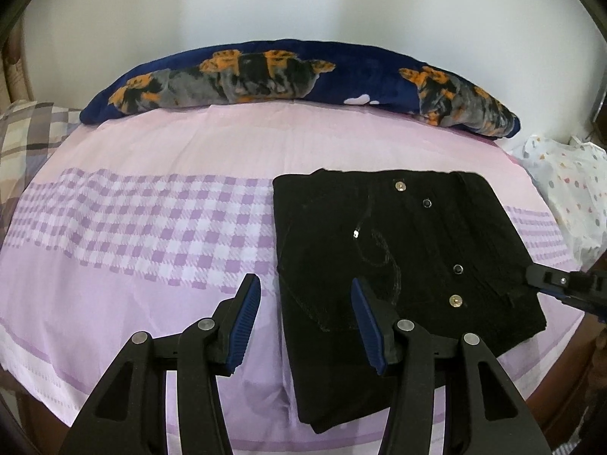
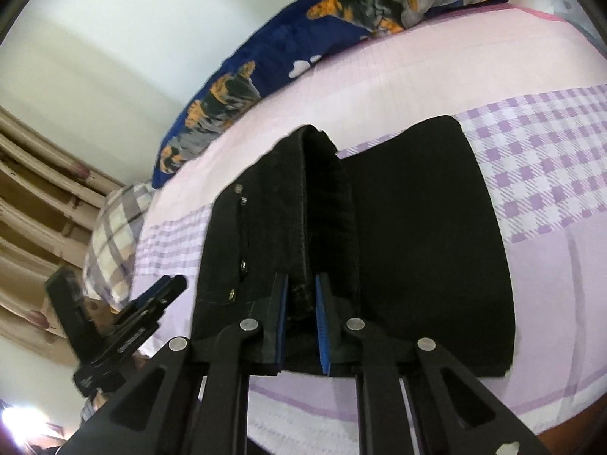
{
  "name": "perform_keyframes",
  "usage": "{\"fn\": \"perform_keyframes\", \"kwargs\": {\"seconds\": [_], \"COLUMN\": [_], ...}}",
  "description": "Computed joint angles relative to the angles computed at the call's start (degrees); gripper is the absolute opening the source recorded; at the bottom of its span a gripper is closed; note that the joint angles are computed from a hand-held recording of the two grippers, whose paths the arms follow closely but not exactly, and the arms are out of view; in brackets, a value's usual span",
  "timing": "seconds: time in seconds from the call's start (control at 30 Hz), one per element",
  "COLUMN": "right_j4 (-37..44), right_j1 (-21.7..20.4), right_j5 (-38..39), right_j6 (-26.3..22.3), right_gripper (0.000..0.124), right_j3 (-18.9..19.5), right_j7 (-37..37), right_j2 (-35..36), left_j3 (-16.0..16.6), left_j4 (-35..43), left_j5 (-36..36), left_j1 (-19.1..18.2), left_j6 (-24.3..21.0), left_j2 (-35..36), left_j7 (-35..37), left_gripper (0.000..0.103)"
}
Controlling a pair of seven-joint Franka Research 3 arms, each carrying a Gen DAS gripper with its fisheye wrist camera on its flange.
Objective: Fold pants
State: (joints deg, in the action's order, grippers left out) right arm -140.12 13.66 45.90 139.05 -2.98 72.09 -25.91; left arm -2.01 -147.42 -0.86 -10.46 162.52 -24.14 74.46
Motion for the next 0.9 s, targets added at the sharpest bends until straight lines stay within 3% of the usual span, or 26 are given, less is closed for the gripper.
{"fn": "perform_keyframes", "kwargs": {"seconds": [0.3,0.4,0.53,0.9], "right_j4": [-0.8,1.4,3.2,11.4], "right_j1": [-1.7,-1.9,-2.1,-5.4], "right_j5": [-3.8,-3.6,0.4,9.8], "right_j6": [-3.9,-6.8,-8.9,-13.6], "right_gripper": [0.012,0.024,0.058,0.059], "right_j3": [-0.1,-0.9,-2.4,-2.2], "right_j7": [2.6,0.5,-4.3,-15.7], "right_j2": [2.9,4.4,5.8,16.1], "left_j3": [1.4,-0.2,0.9,0.0], "left_j4": [1.4,1.6,1.5,1.9], "left_j5": [-4.3,-4.0,-7.8,-10.4], "left_j1": [-3.4,-2.6,-4.3,-3.6], "left_j6": [-3.1,-3.8,-4.1,-4.5], "left_j2": [2.4,3.7,4.1,4.8], "left_j7": [6.9,7.5,11.0,12.1], "left_gripper": [0.053,0.056,0.058,0.060]}}
